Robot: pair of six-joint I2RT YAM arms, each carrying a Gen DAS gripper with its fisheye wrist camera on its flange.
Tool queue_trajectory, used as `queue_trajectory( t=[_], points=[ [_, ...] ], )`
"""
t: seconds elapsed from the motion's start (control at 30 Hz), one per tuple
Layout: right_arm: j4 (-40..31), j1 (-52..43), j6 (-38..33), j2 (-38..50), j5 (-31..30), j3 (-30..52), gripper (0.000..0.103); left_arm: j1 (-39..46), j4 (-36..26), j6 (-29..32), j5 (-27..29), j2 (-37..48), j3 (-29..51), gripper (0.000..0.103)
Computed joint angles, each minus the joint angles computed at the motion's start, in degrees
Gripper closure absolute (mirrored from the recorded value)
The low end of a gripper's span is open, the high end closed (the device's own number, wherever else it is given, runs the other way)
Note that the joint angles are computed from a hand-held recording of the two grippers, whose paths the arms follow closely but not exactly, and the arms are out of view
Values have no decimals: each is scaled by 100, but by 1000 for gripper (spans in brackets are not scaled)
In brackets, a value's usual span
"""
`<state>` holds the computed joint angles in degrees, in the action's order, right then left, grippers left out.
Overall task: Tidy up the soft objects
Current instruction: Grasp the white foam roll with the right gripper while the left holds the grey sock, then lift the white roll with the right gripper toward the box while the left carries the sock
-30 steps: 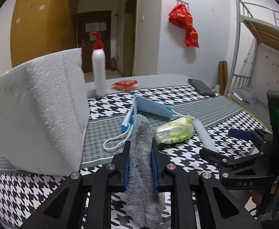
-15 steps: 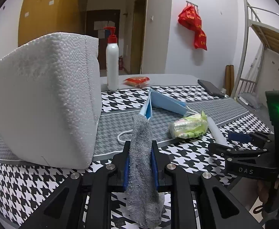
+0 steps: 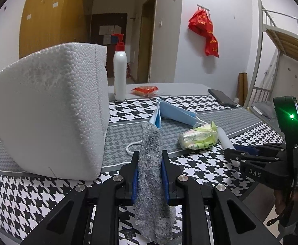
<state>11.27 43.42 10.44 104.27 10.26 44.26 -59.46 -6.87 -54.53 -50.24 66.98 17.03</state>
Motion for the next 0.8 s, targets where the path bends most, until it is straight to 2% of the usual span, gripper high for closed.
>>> queue_trajectory(
  t=[0.17, 0.37, 0.57, 0.8],
  points=[
    [-7, 11, 21, -133, 12, -77, 80, -221, -374, -186, -185, -110, 102, 83],
    [50, 48, 60, -456, 36, -317, 80, -475, -655, -384, -334, -207, 150, 83],
    [136, 18, 99, -862, -11, -614, 80, -844, -1188, -761, -574, -229, 319, 83],
    [142, -33, 156, -886, -120, -757, 80, -1054, -1571, -1075, -699, -190, 426, 83]
  ],
)
